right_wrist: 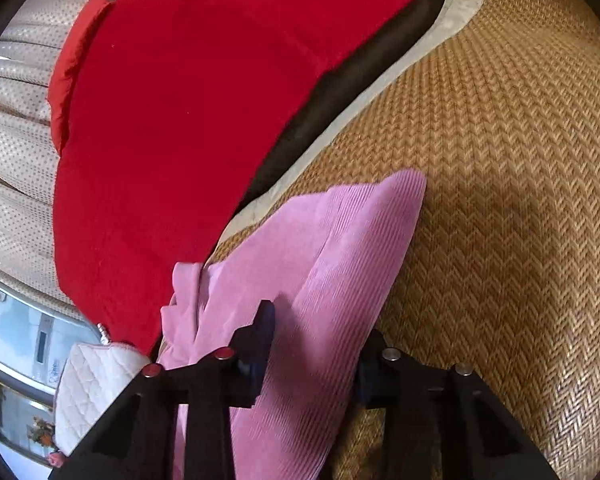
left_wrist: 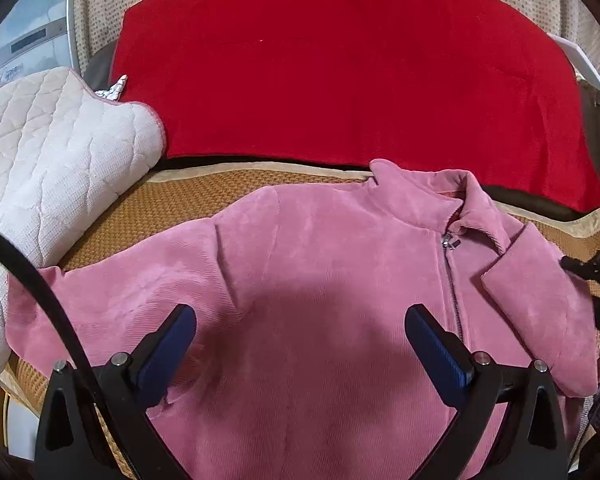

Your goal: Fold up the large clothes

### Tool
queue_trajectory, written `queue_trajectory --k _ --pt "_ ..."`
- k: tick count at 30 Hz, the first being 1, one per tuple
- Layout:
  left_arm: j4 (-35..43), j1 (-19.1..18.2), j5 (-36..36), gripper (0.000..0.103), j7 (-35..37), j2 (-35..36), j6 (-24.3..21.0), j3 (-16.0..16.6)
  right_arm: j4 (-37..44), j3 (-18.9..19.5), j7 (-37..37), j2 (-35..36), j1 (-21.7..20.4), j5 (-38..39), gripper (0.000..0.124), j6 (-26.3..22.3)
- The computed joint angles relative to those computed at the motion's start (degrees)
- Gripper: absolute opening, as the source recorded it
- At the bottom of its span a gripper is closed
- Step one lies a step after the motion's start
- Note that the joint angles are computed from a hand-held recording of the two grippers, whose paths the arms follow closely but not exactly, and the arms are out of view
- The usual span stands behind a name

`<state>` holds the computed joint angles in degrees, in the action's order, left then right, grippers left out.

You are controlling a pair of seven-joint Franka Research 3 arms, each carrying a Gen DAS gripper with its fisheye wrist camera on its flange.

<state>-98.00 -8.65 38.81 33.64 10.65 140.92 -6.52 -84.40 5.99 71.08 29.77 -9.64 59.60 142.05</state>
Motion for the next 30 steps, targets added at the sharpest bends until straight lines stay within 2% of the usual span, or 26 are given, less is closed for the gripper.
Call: queue_trajectory --k 2,4,7,9,11,14,16,21,24,26,29,30 --pt "-0.44 0.27 -0.69 0.103 -0.22 -0.31 -0.03 0.08 -1.71 0.97 -4.59 -1.65 0.01 2.39 0.022 3.88" --pt "-0.85 0.75 -2.01 0.103 -0.42 -0.55 0.01 0.13 -3.36 3.08 -14.1 -3.83 -0.67 7.9 0.022 7.23" --pt "-2.12 1.52 -3.66 0.103 -1.08 -1.48 0.3 0.26 -4.59 4.82 -25.94 -6.07 -1.45 16.6 0.022 5.6" --pt "-3.17 1.91 -3.75 0.103 -2.21 -2.34 0.27 0.44 -4.54 4.86 -30.21 -6.68 -1.18 19.07 0.022 1.66" --pt "-4.34 2.25 -3.19 0.103 -3.22 -3.26 0.4 0.51 -4.0 4.12 -30.35 -6.33 0.42 18.02 0.022 -1.82" --pt "-6.04 2.76 -1.58 0.103 -4.58 -4.64 0.34 0.54 -3.92 2.6 -28.53 -6.19 4.02 14.51 0.022 -3.08" --pt "-7.27 3.31 -0.9 0.103 -5.02 -5.68 0.64 0.52 -3.8 2.3 -27.9 -5.78 4.97 13.51 0.022 -4.83" --pt "-10.17 5.02 1.81 0.103 -8.25 -8.72 2.51 0.72 -3.91 2.87 -25.19 -5.08 5.17 11.68 0.022 -18.54" --pt "-11.39 6.14 3.1 0.103 -10.07 -9.87 3.91 0.65 -5.18 1.84 -23.66 -5.89 6.64 8.39 0.022 -21.94" --pt "-12.13 6.71 2.2 0.103 -9.29 -10.12 6.11 0.49 -5.66 1.4 -22.96 -6.57 6.02 8.99 0.025 -24.39" --pt "-12.71 6.93 0.39 0.103 -6.25 -9.68 11.28 0.04 -5.95 0.57 -22.6 -7.93 3.16 14.1 0.025 -28.49" --pt "-12.34 6.68 0.68 0.103 -5.49 -9.1 13.12 -0.27 -7.21 0.04 -23.57 -8.44 2.23 16.62 0.036 -28.07"
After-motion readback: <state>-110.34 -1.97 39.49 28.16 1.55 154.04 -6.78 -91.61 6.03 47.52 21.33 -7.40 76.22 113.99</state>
